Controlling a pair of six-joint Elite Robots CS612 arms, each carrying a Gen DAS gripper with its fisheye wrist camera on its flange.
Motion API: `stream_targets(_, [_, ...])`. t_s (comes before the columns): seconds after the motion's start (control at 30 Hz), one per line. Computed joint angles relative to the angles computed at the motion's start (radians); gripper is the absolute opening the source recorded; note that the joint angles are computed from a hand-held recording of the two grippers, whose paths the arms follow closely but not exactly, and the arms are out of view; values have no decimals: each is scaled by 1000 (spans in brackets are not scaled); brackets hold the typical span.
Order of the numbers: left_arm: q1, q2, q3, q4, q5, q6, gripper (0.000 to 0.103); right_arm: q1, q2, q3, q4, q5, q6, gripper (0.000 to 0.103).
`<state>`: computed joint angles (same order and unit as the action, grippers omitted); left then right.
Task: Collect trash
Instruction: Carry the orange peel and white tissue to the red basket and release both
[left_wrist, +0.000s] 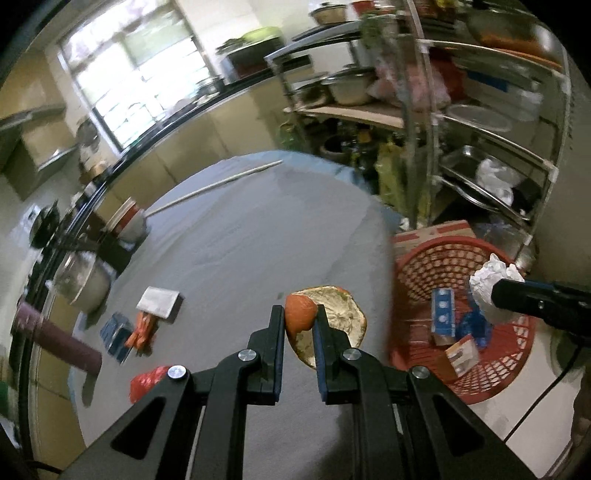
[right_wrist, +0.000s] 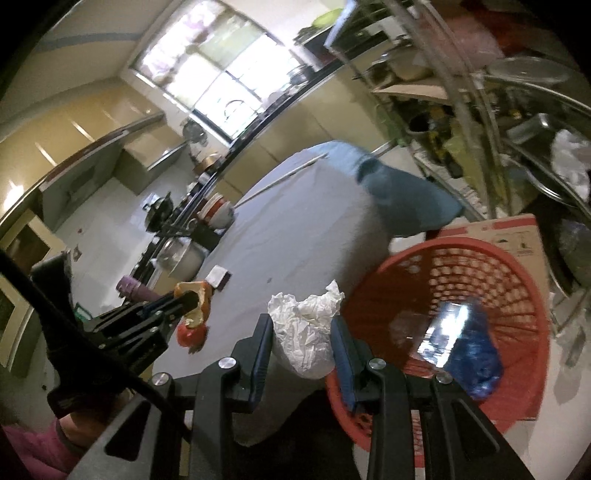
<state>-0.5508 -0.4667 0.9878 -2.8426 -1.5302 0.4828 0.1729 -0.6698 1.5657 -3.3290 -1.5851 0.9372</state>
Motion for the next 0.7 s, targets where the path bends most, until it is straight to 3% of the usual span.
stream_targets(0.37, [-34,-7,12,36,-99,74,15,-11,-62,134,-10,-90,89,34])
stream_targets(0.47, [-35,-4,-6,99,-156,62,15,-13,-71,150,-4,-100,109,35])
stream_targets(0.63, [-24,10,-61,277,-316,61,17,-16,-76,156,21,-98,134,37])
stream_targets(0.7, [-22,13,-70,318,-347,78,25,-20,-75,155,23,-80,152,38])
